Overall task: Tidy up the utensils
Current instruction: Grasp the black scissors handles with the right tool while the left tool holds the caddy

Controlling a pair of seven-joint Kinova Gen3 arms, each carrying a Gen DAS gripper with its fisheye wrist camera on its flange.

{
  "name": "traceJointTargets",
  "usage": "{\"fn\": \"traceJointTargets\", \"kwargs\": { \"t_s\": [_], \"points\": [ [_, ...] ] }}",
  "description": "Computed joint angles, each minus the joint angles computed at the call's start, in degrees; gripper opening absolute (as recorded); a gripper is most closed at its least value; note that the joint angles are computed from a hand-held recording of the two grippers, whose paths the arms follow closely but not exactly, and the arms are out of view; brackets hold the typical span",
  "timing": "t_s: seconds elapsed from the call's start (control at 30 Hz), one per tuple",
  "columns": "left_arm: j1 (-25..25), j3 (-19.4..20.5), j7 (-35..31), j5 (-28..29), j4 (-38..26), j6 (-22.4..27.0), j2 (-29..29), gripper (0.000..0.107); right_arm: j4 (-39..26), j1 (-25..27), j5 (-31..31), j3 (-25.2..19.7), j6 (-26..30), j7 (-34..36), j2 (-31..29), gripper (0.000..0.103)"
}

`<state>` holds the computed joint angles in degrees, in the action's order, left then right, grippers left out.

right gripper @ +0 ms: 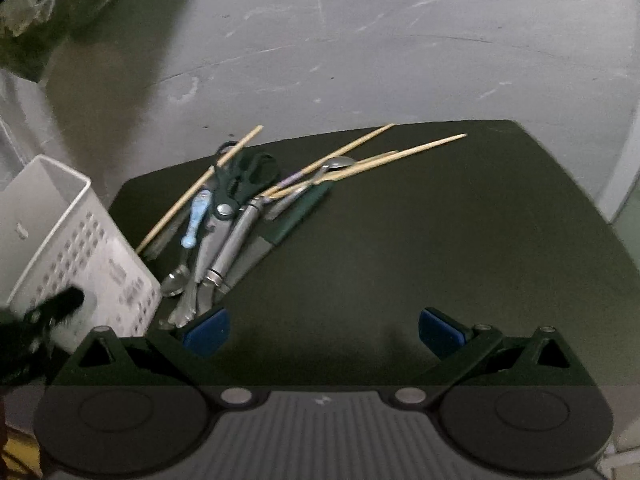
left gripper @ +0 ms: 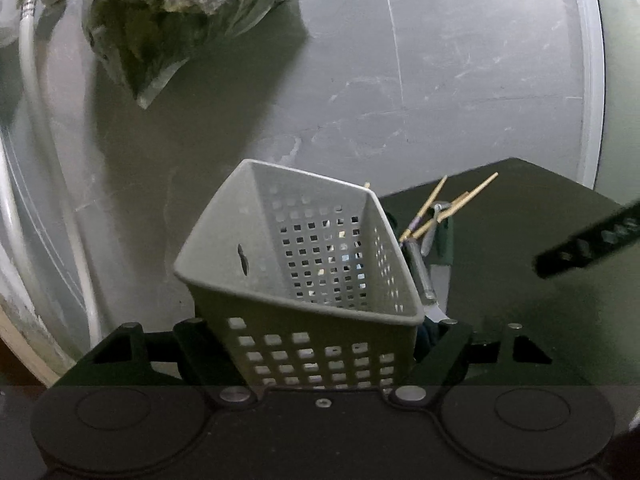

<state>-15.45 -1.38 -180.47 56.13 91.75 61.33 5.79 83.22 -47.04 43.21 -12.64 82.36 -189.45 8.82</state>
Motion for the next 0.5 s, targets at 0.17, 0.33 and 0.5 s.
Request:
{"fn": "traceJointTargets", "kwargs": {
  "t_s": [0.17,0.33,0.5],
  "points": [
    [-0.6,-0.7,3.9,-2.7,-1.2,3.0,-0.8,0.078,4.9,11.2,0.5,-6.2,-11.7,2.2,-2.1,0.103],
    [0.3,-1.3,7.0,-4.2,0.6,0.8,-2.9,0.078,6.8,11.4,1.9,-0.1,-22.4,11.9,-1.4,0.103],
    [1.9,-1.8,10.3,-5.9,2.2,-2.1,-4.7,0.078,5.6,11.7,3.5,4.8,-29.8,18.8,1.1,0.097]
  ]
}}
